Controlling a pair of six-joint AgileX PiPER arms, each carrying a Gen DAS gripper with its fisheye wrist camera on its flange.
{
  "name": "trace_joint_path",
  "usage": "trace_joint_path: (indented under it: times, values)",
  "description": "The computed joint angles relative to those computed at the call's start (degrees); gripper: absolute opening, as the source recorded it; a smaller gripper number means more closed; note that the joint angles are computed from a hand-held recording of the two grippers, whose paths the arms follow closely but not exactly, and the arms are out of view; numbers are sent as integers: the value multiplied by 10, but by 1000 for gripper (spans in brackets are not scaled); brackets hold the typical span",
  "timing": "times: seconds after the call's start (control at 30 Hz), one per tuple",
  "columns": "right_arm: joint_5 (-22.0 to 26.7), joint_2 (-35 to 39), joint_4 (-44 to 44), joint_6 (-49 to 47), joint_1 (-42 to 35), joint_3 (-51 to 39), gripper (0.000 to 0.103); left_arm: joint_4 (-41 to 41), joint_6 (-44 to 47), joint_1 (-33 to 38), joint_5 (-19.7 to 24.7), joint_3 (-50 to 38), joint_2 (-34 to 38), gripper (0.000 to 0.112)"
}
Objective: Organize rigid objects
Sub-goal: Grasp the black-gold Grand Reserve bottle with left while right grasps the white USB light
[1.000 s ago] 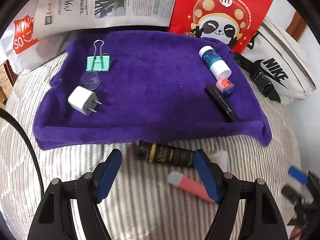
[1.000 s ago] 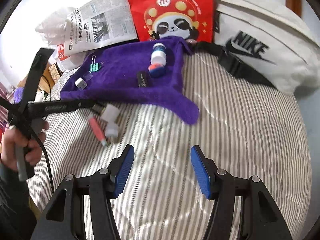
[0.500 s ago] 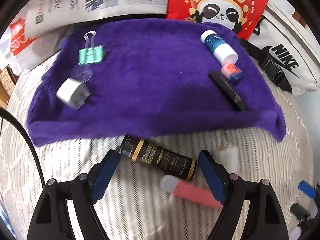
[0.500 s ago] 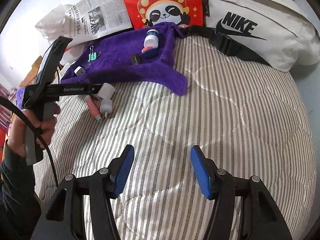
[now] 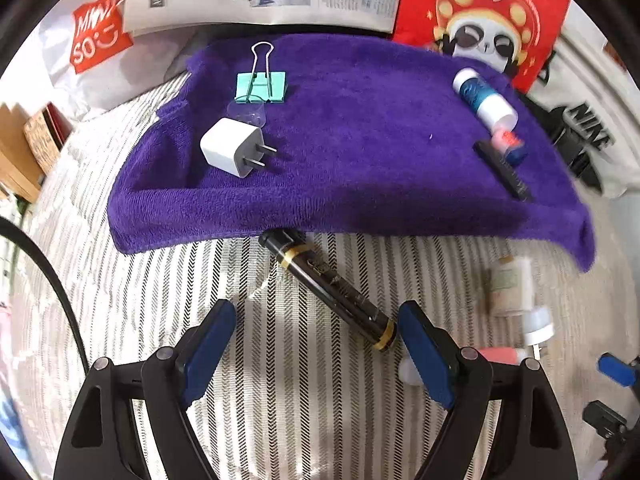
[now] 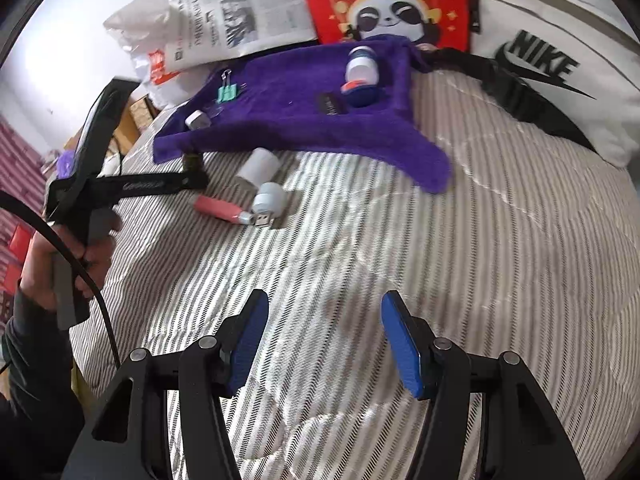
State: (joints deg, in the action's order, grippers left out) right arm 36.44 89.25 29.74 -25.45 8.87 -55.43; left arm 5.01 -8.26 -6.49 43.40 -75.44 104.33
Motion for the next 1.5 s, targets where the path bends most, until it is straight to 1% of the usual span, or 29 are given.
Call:
trace_joint_path:
  times: [0.07,0.13,0.27,0.37,0.43,0.47,0.5,0.53,0.57,0.6,0.63,0.67,0.7,0.83,0.93,1.0,1.03,1.1,1.17,1.2,1.3,1.37,1.43,1.47,1.5]
  values:
    - [1,4,-3,-3,2,-1,59,17,-18,-11,-5,8,-3,84]
    - [0,4,-2,-11,2,4,59,4,-14,0,-3,22,-14,84]
    - [7,9,14,-35,-1,2,59,13,-26,22,3,39,-30,84]
    - [11,15,8,-32,2,-7,59,8,-18,27,3,21,-19,82]
    - [12,17,-2,-23,6,-15,59,-31,19,29,-2,0,-2,82]
    - [12,19,-5,-18,8,-18,59,-31,21,26,0,-18,13,82]
    - [12,21,-8,-15,10,-22,59,-8,3,15,2,-30,25,82]
    - [11,23,-13,-9,12,-26,59,12,-12,7,-3,-34,29,78]
    - [11,24,-17,-5,13,-28,59,18,-18,4,-15,-32,28,69]
    - [9,25,-23,2,16,-30,59,5,-15,7,-24,-28,25,53]
    - [6,26,-26,7,17,-29,59,15,-32,9,-27,-26,21,39]
    - [5,26,-24,8,17,-29,59,13,-33,9,-26,-26,20,36]
    - [5,28,-21,8,16,-29,59,7,-25,13,-27,-26,19,29]
    - [4,40,-36,28,24,-39,59,-28,39,41,-36,-9,8,28]
    - [1,50,-49,48,31,-51,59,0,29,31,-37,-14,13,30]
    - [1,56,-55,62,36,-61,59,11,25,22,-52,-10,13,29]
    - [1,58,-54,62,37,-64,59,6,33,22,-58,-7,13,27]
    - [-1,68,-53,68,43,-77,59,0,43,23,-67,2,10,25]
    - [-9,75,-56,78,51,-87,59,12,33,14,-56,-4,13,23]
    - [-12,80,-55,81,54,-92,59,12,37,16,-57,9,2,23]
    - [-23,96,-28,79,56,-109,59,-24,73,33,-84,45,-18,23]
    - [-28,111,-19,87,60,-124,58,-36,81,37,-87,48,-20,23]
    - [-44,126,-28,105,71,-135,52,-14,58,32,-86,48,-20,23]
    - [-48,134,-45,126,78,-143,47,3,42,27,-87,50,-20,23]
    - [-48,140,-52,136,82,-149,43,25,25,20,-90,53,-22,23]
